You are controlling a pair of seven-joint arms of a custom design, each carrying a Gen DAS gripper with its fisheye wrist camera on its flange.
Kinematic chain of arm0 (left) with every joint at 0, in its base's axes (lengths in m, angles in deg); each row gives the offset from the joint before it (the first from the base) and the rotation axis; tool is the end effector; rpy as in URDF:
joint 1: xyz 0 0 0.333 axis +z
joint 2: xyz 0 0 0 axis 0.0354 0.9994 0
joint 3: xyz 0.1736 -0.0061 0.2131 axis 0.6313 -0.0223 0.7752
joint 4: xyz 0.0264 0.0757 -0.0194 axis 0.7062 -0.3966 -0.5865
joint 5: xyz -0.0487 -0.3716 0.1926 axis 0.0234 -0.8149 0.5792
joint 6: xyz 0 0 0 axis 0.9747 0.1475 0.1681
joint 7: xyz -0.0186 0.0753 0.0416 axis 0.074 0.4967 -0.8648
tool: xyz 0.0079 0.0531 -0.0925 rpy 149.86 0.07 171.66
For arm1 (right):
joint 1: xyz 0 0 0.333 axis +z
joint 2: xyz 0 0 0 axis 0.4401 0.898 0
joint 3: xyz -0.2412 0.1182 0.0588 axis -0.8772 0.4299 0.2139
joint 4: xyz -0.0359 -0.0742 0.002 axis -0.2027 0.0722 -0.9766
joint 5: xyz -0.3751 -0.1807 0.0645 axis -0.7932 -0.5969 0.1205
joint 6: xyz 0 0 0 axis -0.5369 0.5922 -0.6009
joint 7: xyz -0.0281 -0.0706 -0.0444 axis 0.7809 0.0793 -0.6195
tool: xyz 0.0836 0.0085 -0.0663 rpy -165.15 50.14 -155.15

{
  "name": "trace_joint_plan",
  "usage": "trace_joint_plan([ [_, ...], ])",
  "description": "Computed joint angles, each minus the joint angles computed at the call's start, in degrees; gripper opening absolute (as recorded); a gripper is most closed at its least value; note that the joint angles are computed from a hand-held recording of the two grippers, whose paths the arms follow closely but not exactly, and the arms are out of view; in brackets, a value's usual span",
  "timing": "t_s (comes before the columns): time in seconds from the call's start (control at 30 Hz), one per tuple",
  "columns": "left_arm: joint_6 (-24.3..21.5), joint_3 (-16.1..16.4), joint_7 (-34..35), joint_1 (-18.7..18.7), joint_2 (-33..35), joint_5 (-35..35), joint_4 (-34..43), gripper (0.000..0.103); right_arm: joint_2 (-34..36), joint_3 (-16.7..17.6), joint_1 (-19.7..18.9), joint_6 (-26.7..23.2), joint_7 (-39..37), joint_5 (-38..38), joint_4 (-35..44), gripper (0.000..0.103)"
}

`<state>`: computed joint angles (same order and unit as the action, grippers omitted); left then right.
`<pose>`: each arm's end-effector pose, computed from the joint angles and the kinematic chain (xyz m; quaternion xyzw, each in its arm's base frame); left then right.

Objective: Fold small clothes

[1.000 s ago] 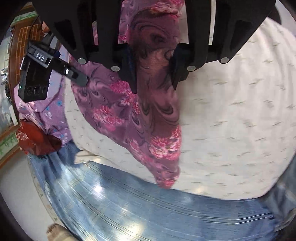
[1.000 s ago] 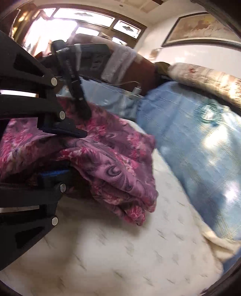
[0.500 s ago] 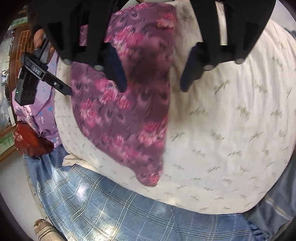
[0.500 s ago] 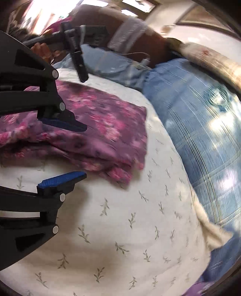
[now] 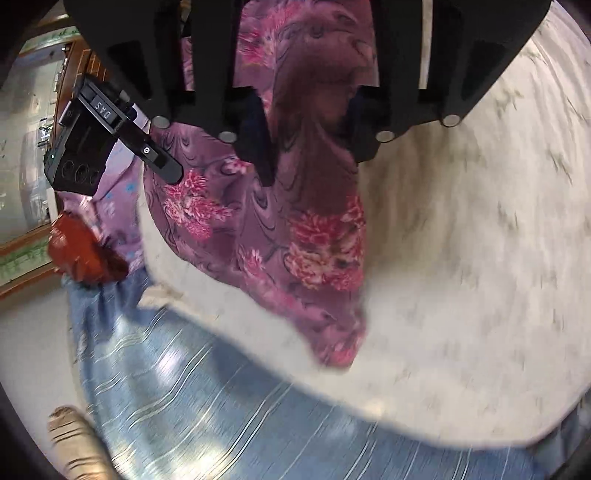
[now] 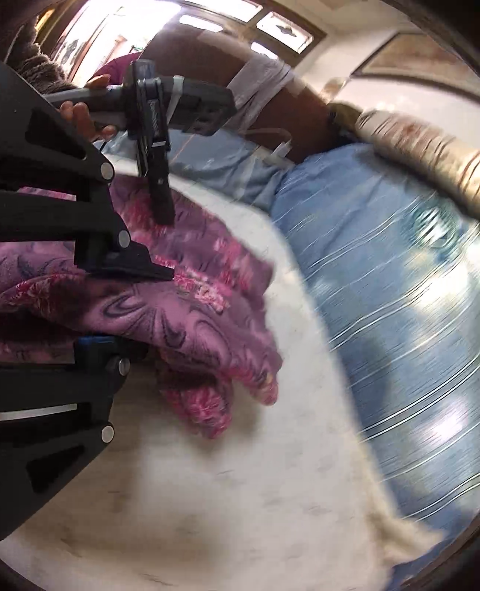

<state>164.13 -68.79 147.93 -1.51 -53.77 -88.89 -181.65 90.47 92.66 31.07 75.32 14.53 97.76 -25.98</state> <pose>0.5612 -0.0430 0.5448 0.7935 -0.4951 0.3534 0.0172 0.6670 0.1468 0.5306 -0.7537 0.4667 0.1195 0.4470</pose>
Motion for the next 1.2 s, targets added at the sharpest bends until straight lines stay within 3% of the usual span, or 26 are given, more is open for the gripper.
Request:
trace_joint_plan([
  [0.07, 3.5, -0.5, 0.4, 0.3, -0.3, 1.8, 1.2, 0.031, 1.0, 0.5, -0.2, 1.9, -1.7, 3.2, 2.6, 0.023],
  [0.13, 4.5, -1.4, -2.7, 1.5, 0.8, 7.0, 3.6, 0.035, 3.8, 0.5, 0.1, 2.6, 1.3, 1.8, 6.8, 0.025],
  [0.2, 1.8, -1.5, -6.0, 2.4, 3.5, 10.2, 6.7, 0.040, 9.7, 0.4, 0.8, 0.5, 8.7, -3.5, 14.3, 0.033],
  [0.27, -2.1, -2.5, -10.8, 3.8, 6.7, 17.2, 9.8, 0.040, 14.4, -1.6, 4.0, 0.9, 16.6, -16.2, 19.6, 0.034],
  [0.33, -6.6, -3.1, -13.3, 4.6, 7.1, 22.6, 9.8, 0.040, 13.9, -2.3, 5.1, 2.8, 18.2, -22.8, 18.0, 0.034],
  [0.4, -4.3, -2.9, -12.6, 4.4, 2.8, 21.8, 4.5, 0.041, 9.3, -0.6, 3.2, 6.3, 16.4, -20.6, 11.5, 0.035],
  [0.47, -3.3, -3.8, -13.7, 4.1, -1.5, 24.7, 0.4, 0.048, 3.5, -0.7, 3.2, 10.4, 15.7, -22.0, 4.8, 0.059],
  [0.5, -3.0, -4.7, -15.1, 4.1, -3.5, 27.8, -1.4, 0.054, 0.2, -1.2, 3.9, 12.5, 16.1, -24.7, 1.2, 0.084],
  [0.53, -2.5, -5.9, -17.0, 4.2, -5.4, 31.2, -3.0, 0.062, -2.9, -1.5, 4.4, 14.4, 16.4, -26.8, -2.3, 0.101],
  [0.63, -1.4, -10.4, -24.5, 5.0, -11.8, 44.1, -8.6, 0.072, -10.9, -2.0, 5.6, 18.2, 18.2, -33.4, -11.1, 0.103],
  [0.73, -3.2, -13.6, -29.7, 4.1, -16.4, 51.9, -12.4, 0.072, -17.7, -2.2, 6.0, 15.4, 18.2, -39.0, -18.2, 0.103],
  [0.9, -5.7, -12.5, -32.6, -0.6, -21.9, 52.3, -17.2, 0.073, -30.1, -1.9, 5.8, 21.2, 17.4, -41.7, -32.4, 0.103],
  [1.03, -8.2, -14.5, -35.0, -2.0, -26.1, 55.0, -19.7, 0.073, -38.9, -0.7, 5.2, 27.4, 17.9, -45.6, -41.5, 0.103],
  [1.2, -10.6, -15.5, -36.3, -4.7, -28.7, 56.1, -21.0, 0.077, -45.9, -1.1, 6.2, 28.6, 15.1, -45.6, -47.6, 0.103],
])
